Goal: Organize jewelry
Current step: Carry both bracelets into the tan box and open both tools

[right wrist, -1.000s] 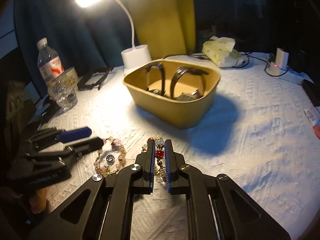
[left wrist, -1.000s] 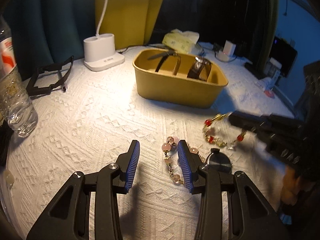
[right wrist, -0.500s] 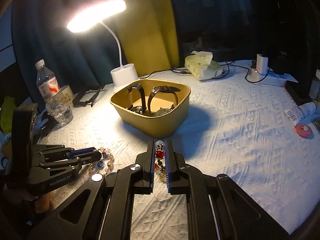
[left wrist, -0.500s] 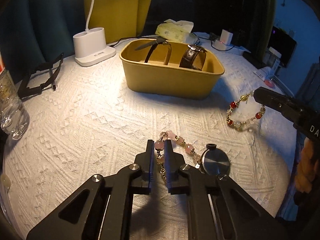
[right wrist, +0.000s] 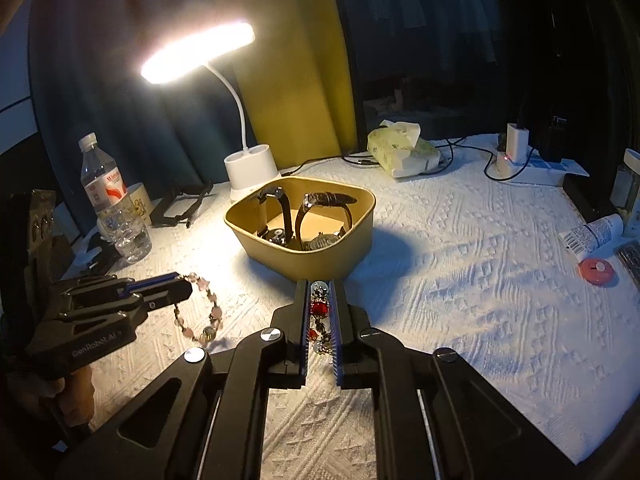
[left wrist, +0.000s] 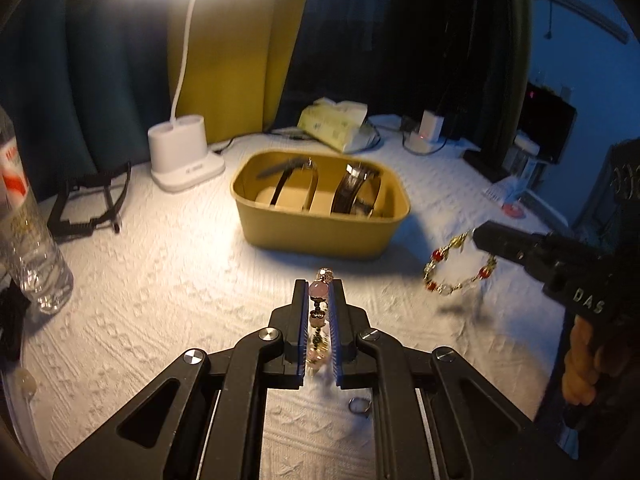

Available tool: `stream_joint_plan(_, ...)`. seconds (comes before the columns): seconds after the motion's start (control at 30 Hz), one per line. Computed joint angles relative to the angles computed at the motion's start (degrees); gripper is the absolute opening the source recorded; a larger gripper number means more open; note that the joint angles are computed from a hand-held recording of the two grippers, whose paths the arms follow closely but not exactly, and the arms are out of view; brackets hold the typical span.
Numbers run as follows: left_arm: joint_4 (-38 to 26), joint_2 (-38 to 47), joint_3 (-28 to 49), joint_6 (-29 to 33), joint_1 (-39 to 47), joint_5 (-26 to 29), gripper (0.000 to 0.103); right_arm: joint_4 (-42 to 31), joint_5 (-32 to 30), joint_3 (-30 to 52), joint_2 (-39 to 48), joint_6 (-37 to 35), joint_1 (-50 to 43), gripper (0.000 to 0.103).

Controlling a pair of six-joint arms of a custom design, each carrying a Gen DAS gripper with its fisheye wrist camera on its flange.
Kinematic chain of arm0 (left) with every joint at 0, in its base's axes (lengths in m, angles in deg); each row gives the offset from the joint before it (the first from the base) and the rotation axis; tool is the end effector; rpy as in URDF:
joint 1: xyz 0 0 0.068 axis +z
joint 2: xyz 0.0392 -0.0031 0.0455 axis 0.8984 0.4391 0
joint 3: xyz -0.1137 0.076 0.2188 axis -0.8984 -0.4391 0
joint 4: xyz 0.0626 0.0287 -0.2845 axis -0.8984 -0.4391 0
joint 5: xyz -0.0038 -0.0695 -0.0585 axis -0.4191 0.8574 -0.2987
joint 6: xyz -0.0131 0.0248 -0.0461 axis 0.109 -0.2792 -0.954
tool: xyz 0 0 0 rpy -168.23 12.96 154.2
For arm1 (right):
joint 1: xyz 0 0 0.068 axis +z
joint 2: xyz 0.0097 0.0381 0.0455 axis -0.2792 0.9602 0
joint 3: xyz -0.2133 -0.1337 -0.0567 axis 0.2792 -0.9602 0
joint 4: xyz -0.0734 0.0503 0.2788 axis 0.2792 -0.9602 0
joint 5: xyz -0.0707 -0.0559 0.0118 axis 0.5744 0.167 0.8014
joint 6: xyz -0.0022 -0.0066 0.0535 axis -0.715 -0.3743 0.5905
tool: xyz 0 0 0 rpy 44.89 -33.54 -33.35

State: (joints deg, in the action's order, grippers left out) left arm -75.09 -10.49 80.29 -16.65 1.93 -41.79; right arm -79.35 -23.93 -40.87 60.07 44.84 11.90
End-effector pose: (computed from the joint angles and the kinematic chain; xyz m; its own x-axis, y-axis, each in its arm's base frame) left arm 0.1159 -0.1689 0.2280 -0.6414 -0.1011 -0.7606 -0.0164 0.9929 -0.1182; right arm 0.1907 0.1120 0.2322 -0.5830 -0.2188 -0.7825 -0.5876 0.7786 0.2201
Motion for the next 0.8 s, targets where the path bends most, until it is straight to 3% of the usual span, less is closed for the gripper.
stream_joint_plan(0.4,5.81,0.07,3.67,10.57,2.5,-2.72,0.011,1.38,-0.25,2.22,0.75,-0.5,0.29,0.009)
stream_joint_plan(0.8,12.37,0.06,4.04,20.09,7.69,-0.47,0.011,5.03,0.51,6.07,5.6,-1.78,0.85,0.009)
